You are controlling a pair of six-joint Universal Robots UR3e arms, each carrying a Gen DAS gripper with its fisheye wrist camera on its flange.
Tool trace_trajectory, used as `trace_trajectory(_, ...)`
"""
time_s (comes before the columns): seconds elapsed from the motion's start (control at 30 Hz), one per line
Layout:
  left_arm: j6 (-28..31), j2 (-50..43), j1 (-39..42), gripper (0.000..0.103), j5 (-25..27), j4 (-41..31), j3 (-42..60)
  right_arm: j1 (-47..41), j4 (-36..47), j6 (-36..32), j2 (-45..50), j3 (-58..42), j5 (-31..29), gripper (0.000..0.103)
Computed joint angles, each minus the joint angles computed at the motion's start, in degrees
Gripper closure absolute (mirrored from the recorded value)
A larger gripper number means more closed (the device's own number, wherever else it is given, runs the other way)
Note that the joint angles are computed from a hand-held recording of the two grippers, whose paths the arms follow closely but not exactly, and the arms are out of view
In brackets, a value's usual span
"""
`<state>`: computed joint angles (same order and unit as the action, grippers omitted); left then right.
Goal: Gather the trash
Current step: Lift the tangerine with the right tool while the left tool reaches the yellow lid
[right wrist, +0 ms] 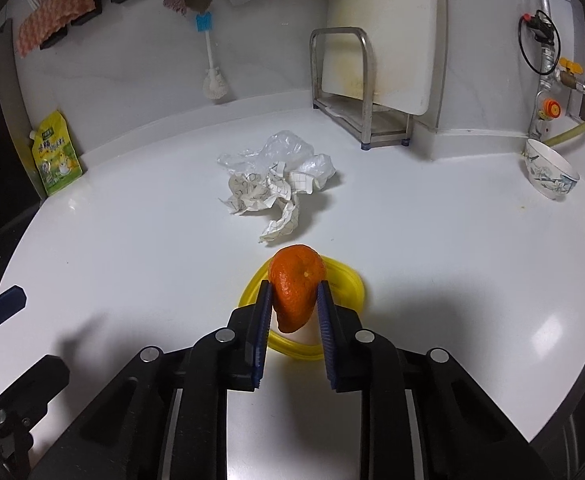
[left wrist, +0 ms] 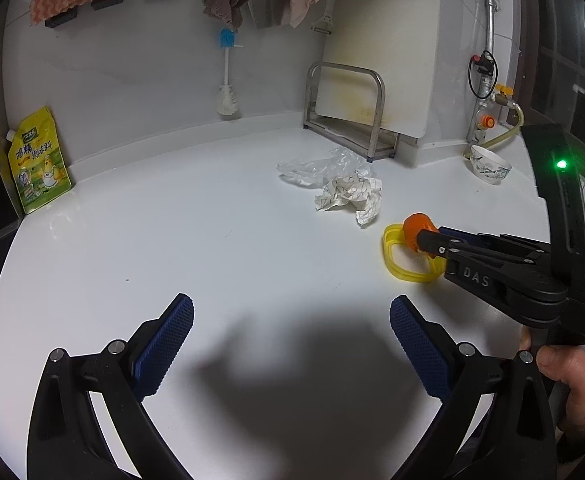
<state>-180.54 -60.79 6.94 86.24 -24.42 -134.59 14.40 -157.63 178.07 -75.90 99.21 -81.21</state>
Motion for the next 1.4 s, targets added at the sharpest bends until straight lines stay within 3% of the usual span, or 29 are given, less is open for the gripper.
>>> trace_trajectory(0.6,-10.17,-28.98,-19.41,0.006,12.08,4.13,19.5,-20.58,-2.04,-3.78,-16.39,18.58,13.21,0.081)
trace_trajectory(0.9,-11.92,-37.45,-20.06,0.006,10.28,-1.72,28.57,-27.14,-1.43,-3.61,-20.24,21.53,19.66,0.081)
trace_trajectory(1.4,-12.93,-47.22,-23.63,0.006,15.04,-10.16,41.2,-31.07,1.05,-3.99,-22.68,22.51,24.92,0.081)
